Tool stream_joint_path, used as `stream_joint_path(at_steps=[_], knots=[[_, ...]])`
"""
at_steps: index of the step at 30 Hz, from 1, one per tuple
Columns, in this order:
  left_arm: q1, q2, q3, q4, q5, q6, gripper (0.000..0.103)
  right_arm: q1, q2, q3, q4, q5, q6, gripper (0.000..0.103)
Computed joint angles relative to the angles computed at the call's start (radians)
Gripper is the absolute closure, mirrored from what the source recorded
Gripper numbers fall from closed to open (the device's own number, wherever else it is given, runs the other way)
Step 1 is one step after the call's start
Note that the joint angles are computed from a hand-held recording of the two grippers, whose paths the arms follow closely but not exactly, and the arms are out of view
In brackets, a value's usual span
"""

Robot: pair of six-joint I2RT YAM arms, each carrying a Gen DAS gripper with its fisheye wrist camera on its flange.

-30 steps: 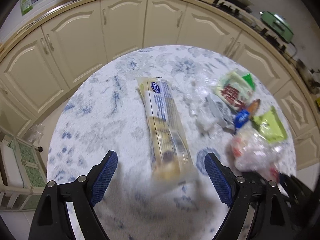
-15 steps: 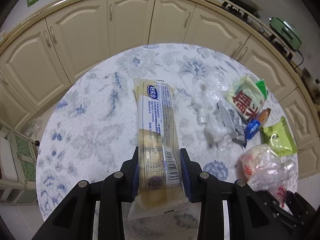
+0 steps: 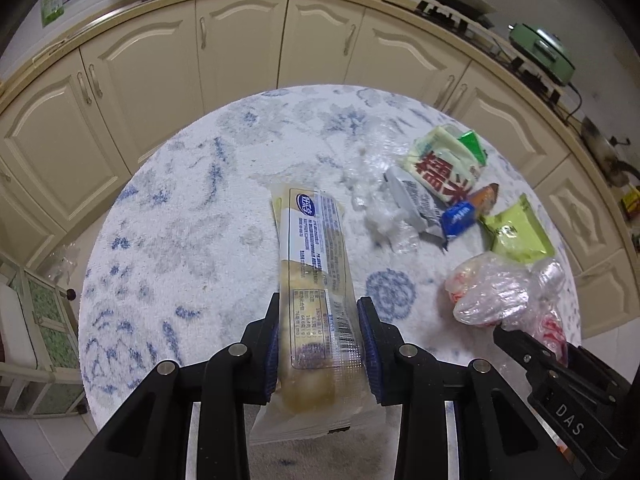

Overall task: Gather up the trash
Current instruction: 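Carry the pastry bar and clear bag with both tools over the blue bin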

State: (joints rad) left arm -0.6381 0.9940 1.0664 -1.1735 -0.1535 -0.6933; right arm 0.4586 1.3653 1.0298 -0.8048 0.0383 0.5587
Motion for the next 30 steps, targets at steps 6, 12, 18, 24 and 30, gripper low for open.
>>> stream_joint_path(at_steps=[6, 12, 18, 24, 30], knots=[[-0.143, -0.001, 0.072, -0.068, -0.089, -0.086, 0.072, -0.022, -0.089, -0.027, -0.019, 0.001, 0.013, 0.072], [-0.314, 0.049, 0.157, -0.123, -0.182, -0.178, 0.072, -0.093, -0.193, -0.059, -0.053, -0.004, 0.003, 0.073], [-0.452, 0.139, 0.246, -0.131, -0.228, -0.221, 0.072, -0.227, -0.321, -0.095, -0.109, -0.034, -0.033, 0.073], [-0.558, 0.275, 0.338, -0.089, -0.237, -0.224, 0.072, -0.468, -0.441, -0.131, -0.186, -0.109, -0.137, 0.072], [-0.618, 0.436, 0.445, -0.027, -0.204, -0.169, 0.072, -0.846, -0.51, -0.151, -0.27, -0.253, -0.336, 0.072]])
